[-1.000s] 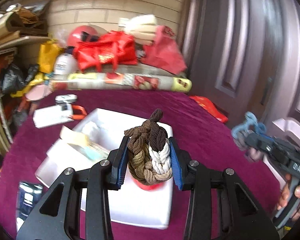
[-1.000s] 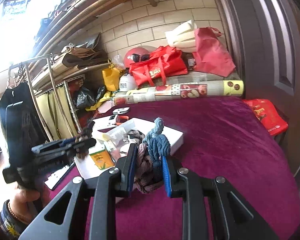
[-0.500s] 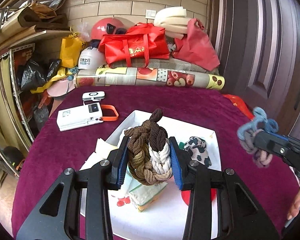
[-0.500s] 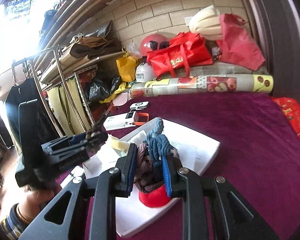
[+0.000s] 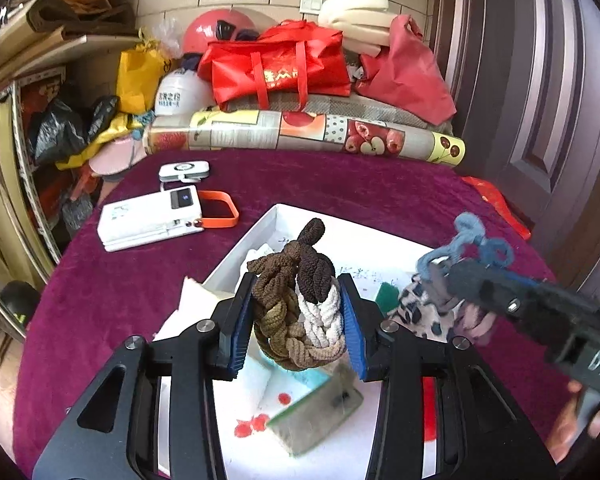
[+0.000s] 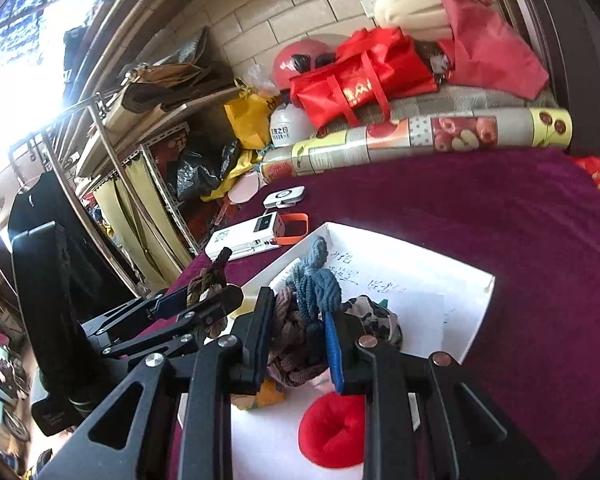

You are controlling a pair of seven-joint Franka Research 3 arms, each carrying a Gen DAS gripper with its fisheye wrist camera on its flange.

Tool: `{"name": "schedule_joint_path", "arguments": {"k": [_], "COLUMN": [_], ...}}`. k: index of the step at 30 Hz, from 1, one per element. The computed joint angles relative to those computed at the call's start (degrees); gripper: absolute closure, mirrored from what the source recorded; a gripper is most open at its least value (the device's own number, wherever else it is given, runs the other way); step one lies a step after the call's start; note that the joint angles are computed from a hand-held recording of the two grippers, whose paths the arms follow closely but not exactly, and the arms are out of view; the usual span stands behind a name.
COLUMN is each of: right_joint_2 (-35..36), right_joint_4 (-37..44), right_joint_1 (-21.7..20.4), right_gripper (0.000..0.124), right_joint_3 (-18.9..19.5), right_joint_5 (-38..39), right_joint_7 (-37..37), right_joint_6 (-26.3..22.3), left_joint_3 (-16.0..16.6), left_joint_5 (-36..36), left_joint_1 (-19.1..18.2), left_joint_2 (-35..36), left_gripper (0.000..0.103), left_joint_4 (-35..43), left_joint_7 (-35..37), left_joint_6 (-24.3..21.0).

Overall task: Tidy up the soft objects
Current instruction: 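Open the left tool over the tray while the right tool releases the blue rope there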

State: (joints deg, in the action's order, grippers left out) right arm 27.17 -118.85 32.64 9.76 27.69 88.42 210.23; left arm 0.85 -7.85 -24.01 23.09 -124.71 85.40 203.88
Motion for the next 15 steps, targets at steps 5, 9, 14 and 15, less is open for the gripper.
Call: {"name": "schedule_joint_path", "arguments": {"k": [5,9,14,15], "right_joint_2": [2.90,4.24,4.69,4.83], "right_joint_4": [4.12,5.82,6.49,6.44], "right_joint_1": [0.57,0.92,5.97,6.05], "right_gripper": [0.098,0.097,0.044,0.035], "right_joint_3": [-0.95,-1.33,-5.20,-5.20], "right_joint_5": [0.89,1.36,9.18,9.74], "right_joint_7": [-0.39,-0.83,-5.04,-5.29], "right_joint_6": [-1.93,-1.82,0.48,1.55], "left_joint_3": [-0.32,-0.39,5.70,5.91], "left_joint_5": [1.49,2.39,-4.70,-5.66], "left_joint_1": [1.17,1.97,-4.44,-4.64], "left_joint_2": [1.62,2.36,2.42,2.29], "left_gripper": [0.063,0.056,0.000,0.000], "left_joint_4": [2.53,3.43,2.91,2.66], "left_joint_7": [-1.46,-3.93,-2.42,-2.16], "left_joint_6": [-1.60,-2.19,-0.94,-0.64]}}
